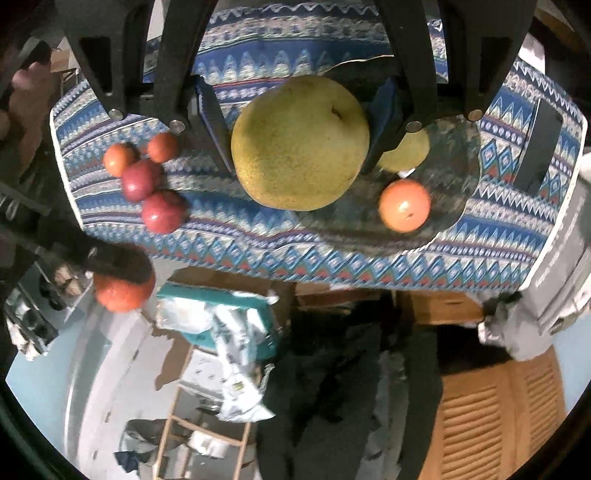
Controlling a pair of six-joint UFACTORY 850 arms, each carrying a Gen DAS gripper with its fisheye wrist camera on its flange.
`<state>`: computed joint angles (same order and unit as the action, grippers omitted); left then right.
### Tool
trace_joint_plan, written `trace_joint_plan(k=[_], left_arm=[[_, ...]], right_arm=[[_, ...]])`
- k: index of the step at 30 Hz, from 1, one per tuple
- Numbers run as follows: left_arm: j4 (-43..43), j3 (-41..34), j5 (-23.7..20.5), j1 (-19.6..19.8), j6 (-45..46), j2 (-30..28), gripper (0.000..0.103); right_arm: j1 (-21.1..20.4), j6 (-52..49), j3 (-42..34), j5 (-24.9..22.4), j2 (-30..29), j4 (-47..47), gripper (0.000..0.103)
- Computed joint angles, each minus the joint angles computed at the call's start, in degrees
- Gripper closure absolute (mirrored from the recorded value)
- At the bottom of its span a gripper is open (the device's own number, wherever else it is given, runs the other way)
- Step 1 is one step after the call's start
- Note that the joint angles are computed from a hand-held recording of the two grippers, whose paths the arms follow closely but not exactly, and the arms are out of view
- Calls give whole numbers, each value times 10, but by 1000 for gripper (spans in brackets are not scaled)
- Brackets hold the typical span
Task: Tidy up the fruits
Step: 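Lift the pear with the left gripper while the right gripper carries the orange toward the bowl, then lower the pear into the glass bowl and open the left gripper while the right gripper releases the orange there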
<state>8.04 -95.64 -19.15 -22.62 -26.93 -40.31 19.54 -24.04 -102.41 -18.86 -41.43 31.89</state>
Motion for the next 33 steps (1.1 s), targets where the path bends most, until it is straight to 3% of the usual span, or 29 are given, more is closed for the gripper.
trace_joint_plan(k=[13,18,22,33], left_arm=[[-1,26,-21,25,-8,-13,34],[-66,29,-33,37,38,-20,34],[-24,33,-39,37,8,-21,34],[-131,32,-54,48,98,-34,36]], right_arm=[[23,54,-131,-78,-98,-49,56],[34,74,-178,-110,-135,-81,56],[40,88,-216,-140,-165,-98,56],[50,116,-321,-225,-246,-108,56]])
